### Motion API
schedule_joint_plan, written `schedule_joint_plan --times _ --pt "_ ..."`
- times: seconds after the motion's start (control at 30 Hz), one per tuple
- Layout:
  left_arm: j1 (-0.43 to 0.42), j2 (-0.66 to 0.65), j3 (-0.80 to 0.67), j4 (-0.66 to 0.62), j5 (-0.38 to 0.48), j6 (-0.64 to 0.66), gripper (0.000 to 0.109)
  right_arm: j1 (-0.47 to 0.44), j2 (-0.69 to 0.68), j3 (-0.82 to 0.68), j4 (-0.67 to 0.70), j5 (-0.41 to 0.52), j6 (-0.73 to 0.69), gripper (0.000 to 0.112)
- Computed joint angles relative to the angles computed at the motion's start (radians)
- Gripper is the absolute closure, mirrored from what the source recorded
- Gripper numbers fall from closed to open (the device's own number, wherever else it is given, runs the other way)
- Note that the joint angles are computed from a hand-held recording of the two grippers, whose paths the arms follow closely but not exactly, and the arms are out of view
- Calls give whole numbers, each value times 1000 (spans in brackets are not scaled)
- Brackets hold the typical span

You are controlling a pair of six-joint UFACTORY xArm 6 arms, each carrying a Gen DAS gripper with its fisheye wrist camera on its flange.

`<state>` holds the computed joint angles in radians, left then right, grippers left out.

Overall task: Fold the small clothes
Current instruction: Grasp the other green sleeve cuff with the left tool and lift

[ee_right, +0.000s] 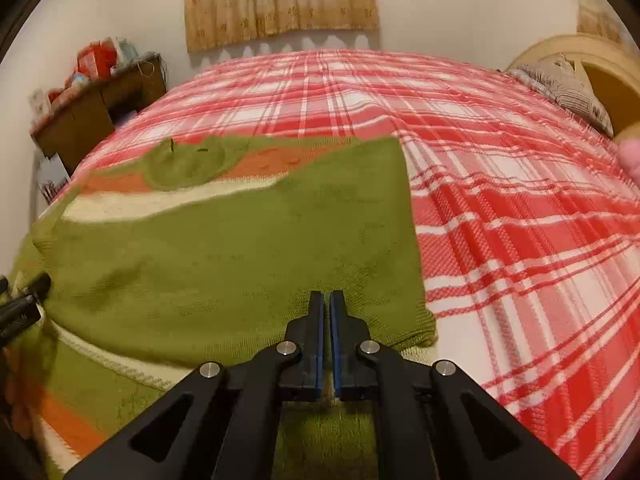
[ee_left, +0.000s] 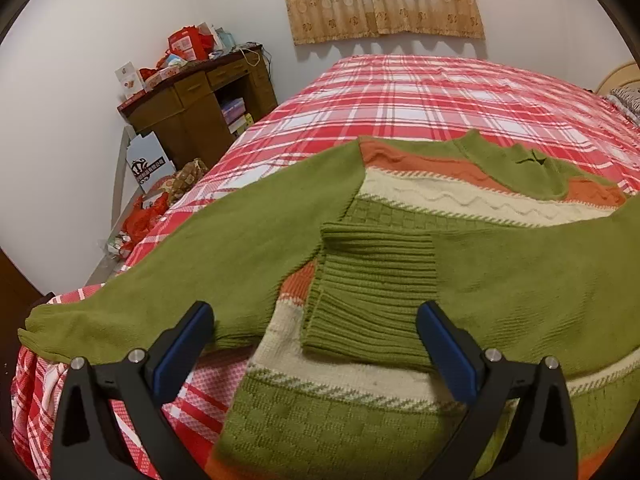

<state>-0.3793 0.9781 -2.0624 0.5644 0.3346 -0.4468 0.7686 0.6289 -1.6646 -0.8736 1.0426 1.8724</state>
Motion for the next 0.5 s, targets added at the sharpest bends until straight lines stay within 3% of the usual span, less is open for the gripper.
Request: schedule_joint_plan --times 0.23,0.33,0.5 --pt "32 -91 111 -40 -30 -15 6 7 9 -6 -13 17 9 109" --pt "77 -169 203 135 -76 -208 6 10 2 5 -21 12 23 108" --pt "163 -247 283 227 -90 -377 6 14 -9 24 -33 1 48 108"
